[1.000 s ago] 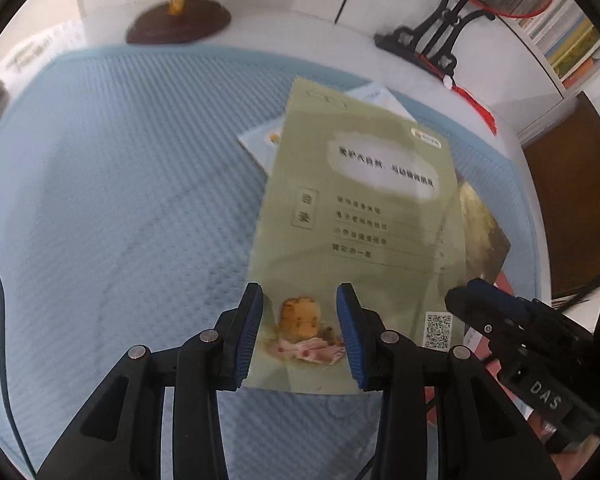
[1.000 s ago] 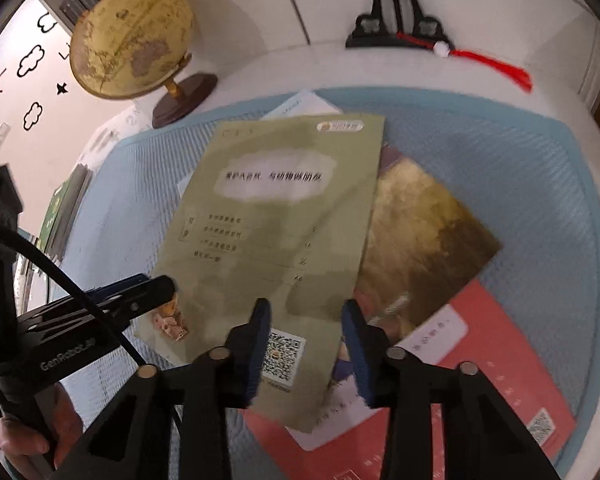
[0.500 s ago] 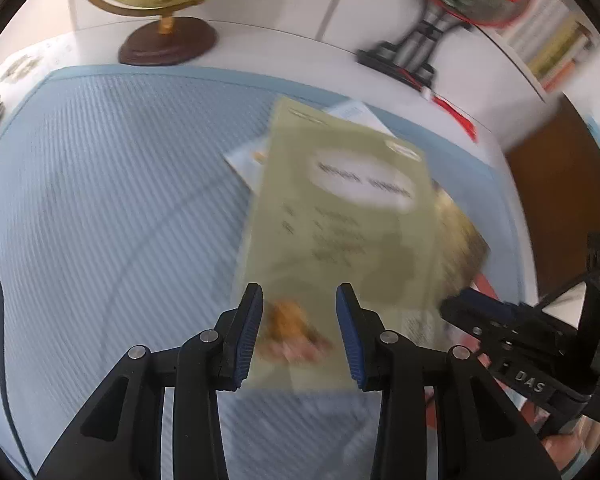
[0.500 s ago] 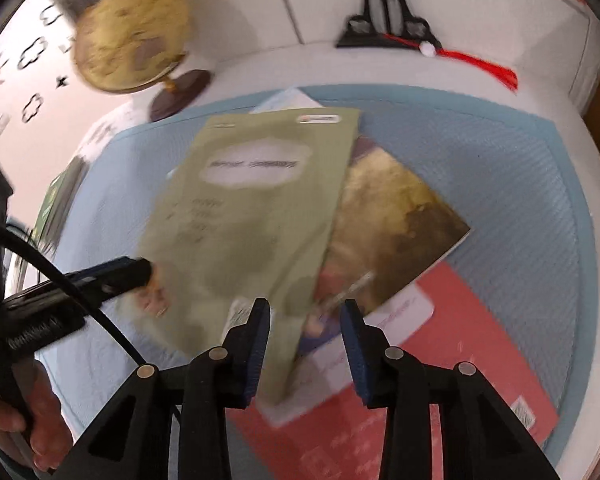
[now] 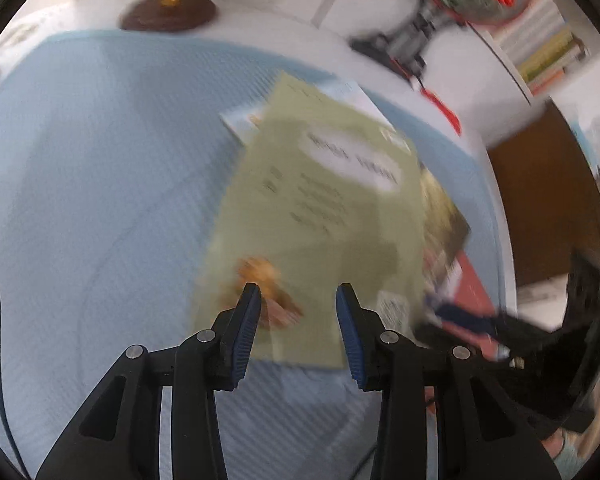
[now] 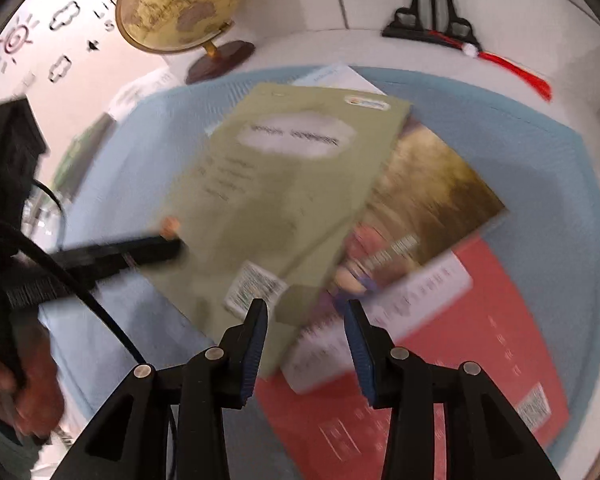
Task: Organize books
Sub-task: 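Grasp the olive-green book's edge with the left gripper and lift it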
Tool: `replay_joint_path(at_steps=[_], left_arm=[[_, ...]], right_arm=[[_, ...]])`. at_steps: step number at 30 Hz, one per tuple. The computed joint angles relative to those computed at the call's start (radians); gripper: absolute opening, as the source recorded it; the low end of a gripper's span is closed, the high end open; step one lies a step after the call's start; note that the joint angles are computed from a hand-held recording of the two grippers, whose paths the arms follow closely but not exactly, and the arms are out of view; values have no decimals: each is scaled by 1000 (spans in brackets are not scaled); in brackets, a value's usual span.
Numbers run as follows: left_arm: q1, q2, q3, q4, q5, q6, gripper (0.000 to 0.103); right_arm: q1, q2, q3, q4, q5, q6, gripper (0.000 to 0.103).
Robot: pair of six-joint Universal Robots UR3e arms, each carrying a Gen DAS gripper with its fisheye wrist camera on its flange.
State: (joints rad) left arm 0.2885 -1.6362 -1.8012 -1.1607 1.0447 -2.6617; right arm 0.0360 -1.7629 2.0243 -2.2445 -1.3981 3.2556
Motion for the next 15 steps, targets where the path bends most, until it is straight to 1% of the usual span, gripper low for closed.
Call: replay_joint_path(at_steps=[2,4,6,7,8,10,11,12,14,15], left_arm=[[0,-49,54,28,4,-34,35],[-25,-131,134,31,8,-62,35],[-29,-187,197,-43,2,-41,35],[-27,-189,197,-54,-11,-36,35],[-26,-179,186,-53,-27,-32,35],[-15,-172,199,-166,-75,26,35],[-13,-151,173,-184,-84,38,35],[-14,-123,138,-182,-81,49,35],[-19,-47,56,-136,-57,45,35],[-12,-18,30,-122,-54,42,35]], right_arm=[[-37,-13,14,0,32,14,39],[-54,9,-3,-9,37,33,40],[-51,39,-23,-30,24,52,41],[-46,54,-31,-43,17,57,45],[-41,64,-35,-55,9,60,48],[-34,76,-49,-51,5,54,49],[-37,72,-47,-44,14,44,49],[-52,51,-30,-32,29,25,49],[-70,22,-6,-14,78,-4,49],[-64,7,2,-4,77,-8,48]])
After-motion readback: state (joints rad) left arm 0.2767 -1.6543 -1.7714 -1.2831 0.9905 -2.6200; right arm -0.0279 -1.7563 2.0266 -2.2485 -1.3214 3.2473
